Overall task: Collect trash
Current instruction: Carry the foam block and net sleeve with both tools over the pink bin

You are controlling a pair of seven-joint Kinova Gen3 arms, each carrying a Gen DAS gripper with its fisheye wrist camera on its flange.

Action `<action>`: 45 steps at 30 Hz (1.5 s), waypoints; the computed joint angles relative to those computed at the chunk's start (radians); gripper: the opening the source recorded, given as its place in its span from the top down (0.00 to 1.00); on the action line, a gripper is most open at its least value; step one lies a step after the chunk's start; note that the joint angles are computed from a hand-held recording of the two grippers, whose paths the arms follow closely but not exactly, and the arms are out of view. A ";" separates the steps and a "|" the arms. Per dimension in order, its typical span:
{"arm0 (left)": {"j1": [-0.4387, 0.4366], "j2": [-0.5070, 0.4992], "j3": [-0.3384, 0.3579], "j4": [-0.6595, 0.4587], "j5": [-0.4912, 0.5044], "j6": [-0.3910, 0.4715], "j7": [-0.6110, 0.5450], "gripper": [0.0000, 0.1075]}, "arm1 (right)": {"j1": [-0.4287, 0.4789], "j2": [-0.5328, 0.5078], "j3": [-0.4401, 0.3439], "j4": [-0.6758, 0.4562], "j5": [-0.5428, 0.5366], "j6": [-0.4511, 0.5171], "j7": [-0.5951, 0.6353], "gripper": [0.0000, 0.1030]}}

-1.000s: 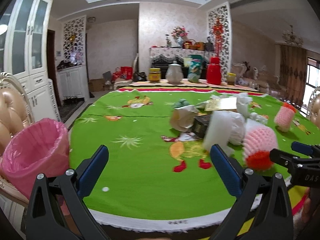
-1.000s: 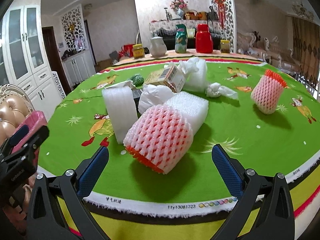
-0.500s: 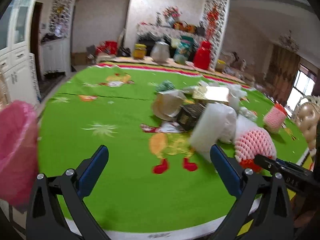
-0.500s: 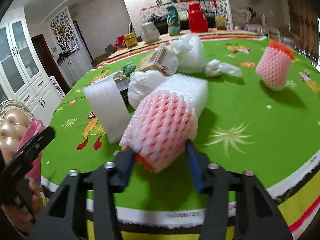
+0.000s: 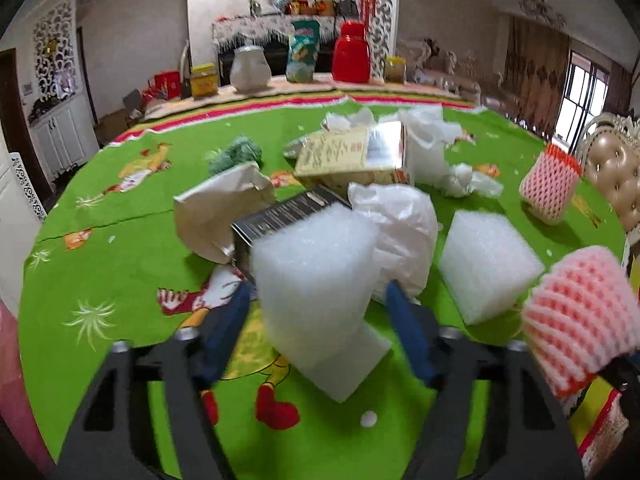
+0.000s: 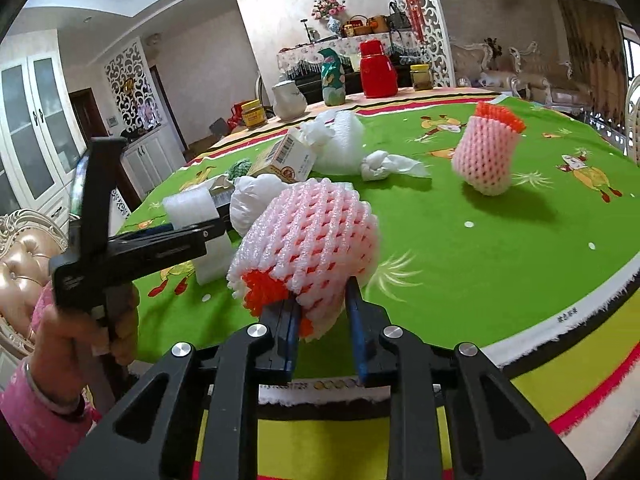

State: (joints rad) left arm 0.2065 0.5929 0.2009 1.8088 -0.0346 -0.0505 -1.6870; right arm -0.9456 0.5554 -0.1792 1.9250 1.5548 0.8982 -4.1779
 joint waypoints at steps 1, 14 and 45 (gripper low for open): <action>-0.018 0.001 0.019 -0.002 -0.008 0.012 -0.004 0.52 | -0.005 -0.001 0.000 0.005 0.002 0.008 -0.007 0.78; -0.402 -0.098 0.285 0.346 -0.293 -0.360 0.150 0.54 | -0.053 0.013 -0.008 -0.048 0.017 0.061 0.049 0.79; -0.724 -0.308 -0.221 0.613 -0.762 -0.835 0.535 0.53 | -0.110 0.259 0.136 -0.635 -0.129 -0.380 0.746 0.79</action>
